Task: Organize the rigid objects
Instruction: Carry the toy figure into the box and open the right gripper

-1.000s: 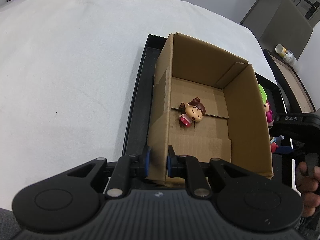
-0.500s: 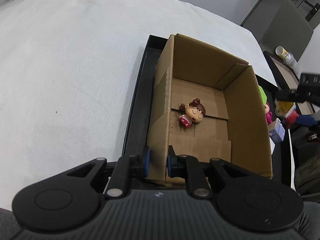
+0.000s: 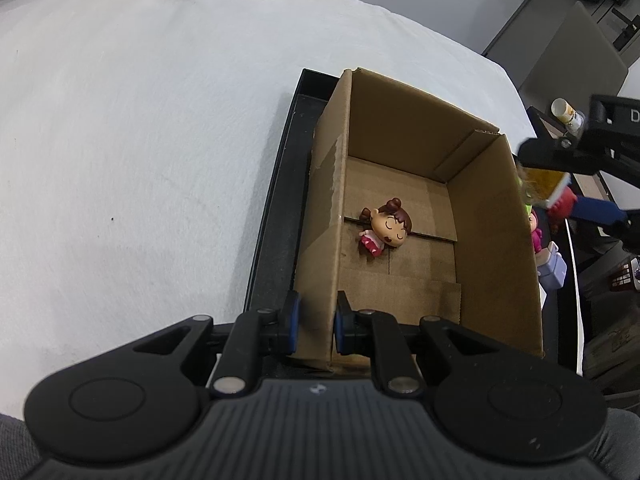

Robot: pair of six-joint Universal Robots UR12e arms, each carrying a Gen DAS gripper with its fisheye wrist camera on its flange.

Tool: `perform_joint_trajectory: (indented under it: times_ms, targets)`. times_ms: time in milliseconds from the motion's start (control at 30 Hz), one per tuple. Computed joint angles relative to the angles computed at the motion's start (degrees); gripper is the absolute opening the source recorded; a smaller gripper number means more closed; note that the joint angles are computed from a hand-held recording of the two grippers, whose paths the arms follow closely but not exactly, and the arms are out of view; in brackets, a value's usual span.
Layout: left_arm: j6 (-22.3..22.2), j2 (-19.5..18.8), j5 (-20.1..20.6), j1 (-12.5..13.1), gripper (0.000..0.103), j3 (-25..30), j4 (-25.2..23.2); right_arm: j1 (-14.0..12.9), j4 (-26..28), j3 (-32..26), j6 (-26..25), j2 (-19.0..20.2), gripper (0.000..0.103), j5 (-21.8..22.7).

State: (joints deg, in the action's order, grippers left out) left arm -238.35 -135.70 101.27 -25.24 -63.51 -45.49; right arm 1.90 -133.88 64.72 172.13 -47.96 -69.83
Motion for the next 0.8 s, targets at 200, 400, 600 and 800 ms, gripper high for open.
perform_joint_trajectory:
  times_ms: [200,400,600,800]
  targets:
    - [-0.18,0.07,-0.18,0.07,0.016,-0.2,0.38,0.51,0.46,0.68,-6.36,-0.36,0.06,2.38]
    - [-0.38,0.3,-0.36,0.14,0.016,-0.8,1.24,1.02,1.92,-0.02,-11.85,-0.21,0.06,2.78]
    - [-0.55,0.59,-0.71,0.24,0.016,-1.5,2.19,1.63,3.06,-1.04,-16.74,0.06,0.06,2.62]
    - [-0.55,0.68,-1.04,0.33,0.016,-1.84,2.88,2.35,4.24,-2.77,-17.46,0.93,0.06,2.5]
